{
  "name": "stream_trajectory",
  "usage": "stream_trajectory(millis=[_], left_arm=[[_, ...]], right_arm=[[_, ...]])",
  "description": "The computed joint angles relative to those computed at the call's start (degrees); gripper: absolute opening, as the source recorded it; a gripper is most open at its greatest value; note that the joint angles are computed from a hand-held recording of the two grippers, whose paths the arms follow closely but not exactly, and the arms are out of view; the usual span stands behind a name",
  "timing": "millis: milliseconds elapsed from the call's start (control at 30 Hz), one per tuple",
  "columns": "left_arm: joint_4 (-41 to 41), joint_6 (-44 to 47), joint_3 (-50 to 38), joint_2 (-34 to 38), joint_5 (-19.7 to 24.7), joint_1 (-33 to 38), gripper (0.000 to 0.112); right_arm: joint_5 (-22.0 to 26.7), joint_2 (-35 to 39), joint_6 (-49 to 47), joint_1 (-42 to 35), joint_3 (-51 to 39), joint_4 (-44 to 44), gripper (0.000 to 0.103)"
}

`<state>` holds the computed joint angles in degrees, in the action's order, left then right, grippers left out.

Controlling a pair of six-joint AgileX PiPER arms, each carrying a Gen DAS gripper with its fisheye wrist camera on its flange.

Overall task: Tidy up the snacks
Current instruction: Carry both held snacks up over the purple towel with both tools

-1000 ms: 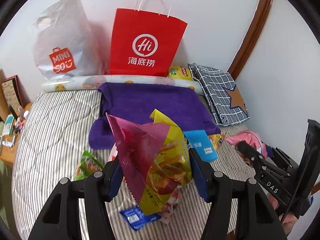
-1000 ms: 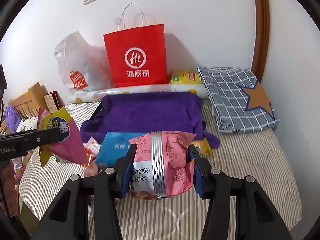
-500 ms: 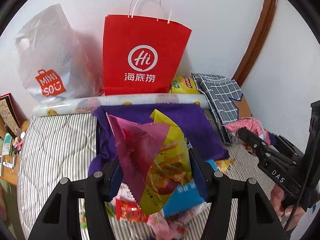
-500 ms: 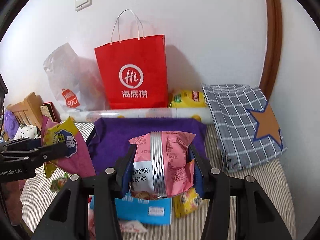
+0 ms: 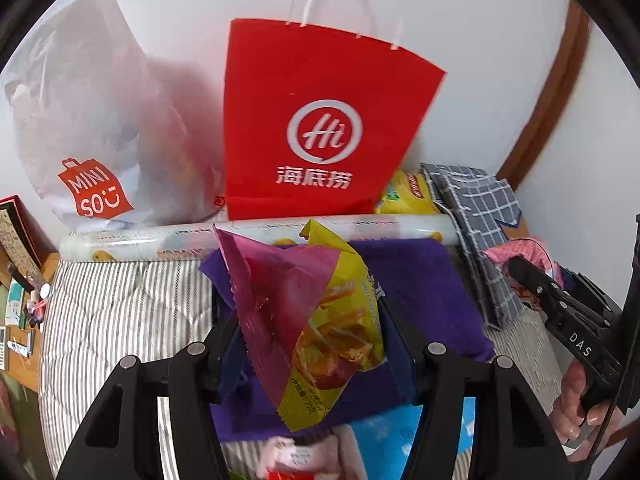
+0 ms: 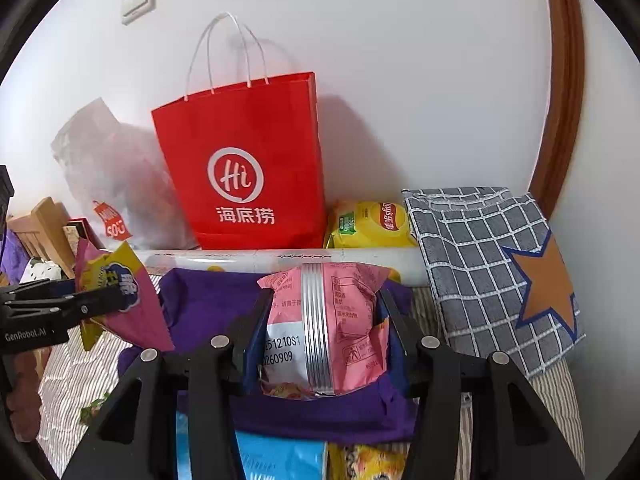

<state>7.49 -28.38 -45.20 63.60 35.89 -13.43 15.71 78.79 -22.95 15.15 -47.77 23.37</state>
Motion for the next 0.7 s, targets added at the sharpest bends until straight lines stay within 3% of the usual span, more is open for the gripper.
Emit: stream_trajectory(millis=[267,600,700], left_arm=[[-9.97,12.1,-0.93,9.08,-6.12,8.07,0.059],[-21.65,24.86,-1.7,20.15,-11.5,12.6,0.059],[-20.92,24.71,-2.52,22.79,-11.27,12.71,0.059]], right_arm=[[-1.03,11.68,-6.7,-0.36,-6.55,7.12,0.05],[-0.39,24.93,-2.3,1.02,-15.48,1.47,0.049],[0.68,28.19,2.29,1.41,-18.05,-3.71,0.049]])
